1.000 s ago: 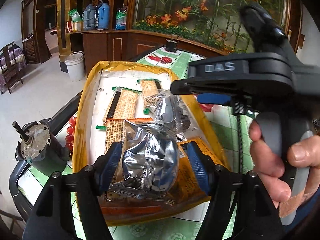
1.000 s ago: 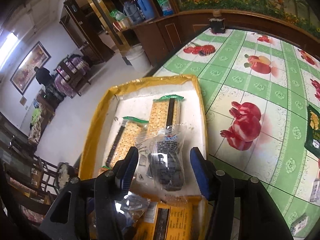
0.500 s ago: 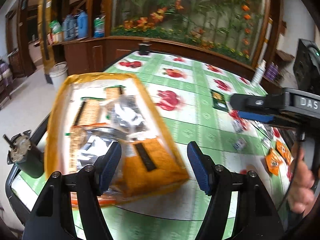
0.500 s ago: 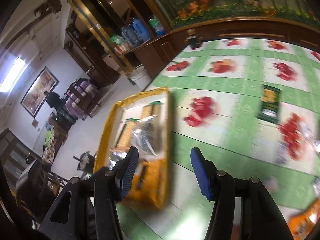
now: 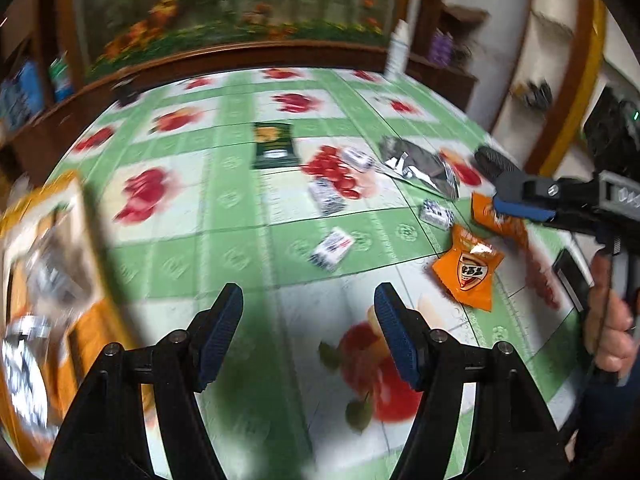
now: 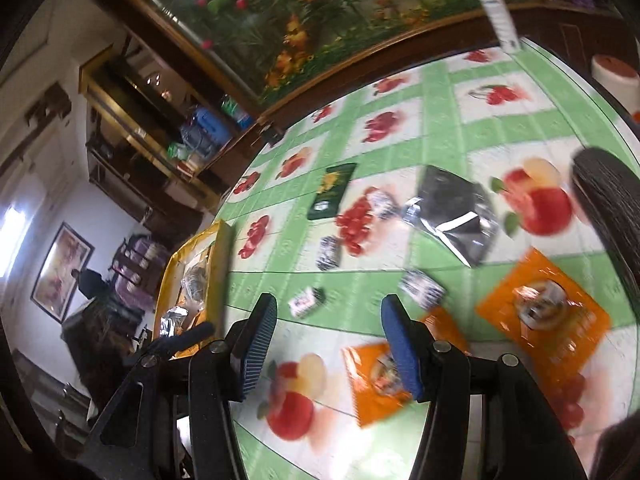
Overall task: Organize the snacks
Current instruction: 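Grasp a small white wrapped candy with the left gripper while the right reaches an orange pack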
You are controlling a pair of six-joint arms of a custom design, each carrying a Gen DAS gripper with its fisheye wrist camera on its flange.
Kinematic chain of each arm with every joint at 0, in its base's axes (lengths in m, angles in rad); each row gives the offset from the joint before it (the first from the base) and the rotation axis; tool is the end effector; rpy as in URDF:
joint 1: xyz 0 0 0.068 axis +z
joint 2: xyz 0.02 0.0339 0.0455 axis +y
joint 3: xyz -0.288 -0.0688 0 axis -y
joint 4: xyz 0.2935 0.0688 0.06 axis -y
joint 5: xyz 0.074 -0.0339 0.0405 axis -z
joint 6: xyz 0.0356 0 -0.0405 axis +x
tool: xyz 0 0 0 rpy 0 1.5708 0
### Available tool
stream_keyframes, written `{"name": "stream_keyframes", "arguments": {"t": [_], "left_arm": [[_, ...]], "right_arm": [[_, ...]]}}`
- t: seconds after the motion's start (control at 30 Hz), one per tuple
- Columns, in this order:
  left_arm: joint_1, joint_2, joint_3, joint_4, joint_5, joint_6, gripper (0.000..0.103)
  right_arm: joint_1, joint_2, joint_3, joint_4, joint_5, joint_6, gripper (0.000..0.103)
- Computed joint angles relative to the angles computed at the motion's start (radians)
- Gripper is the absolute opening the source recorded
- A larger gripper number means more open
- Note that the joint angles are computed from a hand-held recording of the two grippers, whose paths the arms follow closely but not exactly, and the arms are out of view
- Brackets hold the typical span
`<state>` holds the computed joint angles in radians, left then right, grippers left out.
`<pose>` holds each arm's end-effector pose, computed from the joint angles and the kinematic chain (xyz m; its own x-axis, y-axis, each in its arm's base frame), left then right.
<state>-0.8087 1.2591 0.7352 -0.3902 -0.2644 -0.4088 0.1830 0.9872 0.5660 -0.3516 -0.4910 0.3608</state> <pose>0.2014 -0.1976 0.2069 -0.7356 0.2149 -0.6425 0.3223 0.9452 -0.0528 0.2223 0.0582 0.2150 -0.8161 0.1656 -0.5537 -0.2184 0.7987 0.5607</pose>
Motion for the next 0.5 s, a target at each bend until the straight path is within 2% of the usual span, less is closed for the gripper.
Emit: {"name": "stream_keyframes", "arguments": {"t": [0.17,0.27,0.33,0.4,0.5], "left_arm": [[0.038,0.152,0.092,0.024,0.071,0.068,0.067],[0.044,0.203,0.128,0.021,0.056,0.083,0.065],[0.049,0.253,0.163,0.018,0.065,0.081,0.046],[0.054,0.284,0.176,0.019,0.081,0.076,0.035],[0.031,0.287,0.164,0.039,0.038,0.071,0.03]], "right_arm": [[-0.069,0.001,-0.011,0.005,-0.061,-0.002,0.057],[-0.085,0.032,0.001,-0.029,-0.048,0.0,0.058],[-0.082,0.079,0.02,-0.062,-0.012,-0.002,0.058],[-0.092,0.106,0.024,-0.078,-0.013,-0.003,0.058],[-0.099,0.121,0.028,-0.094,-0.012,-0.01,0.058]]}}
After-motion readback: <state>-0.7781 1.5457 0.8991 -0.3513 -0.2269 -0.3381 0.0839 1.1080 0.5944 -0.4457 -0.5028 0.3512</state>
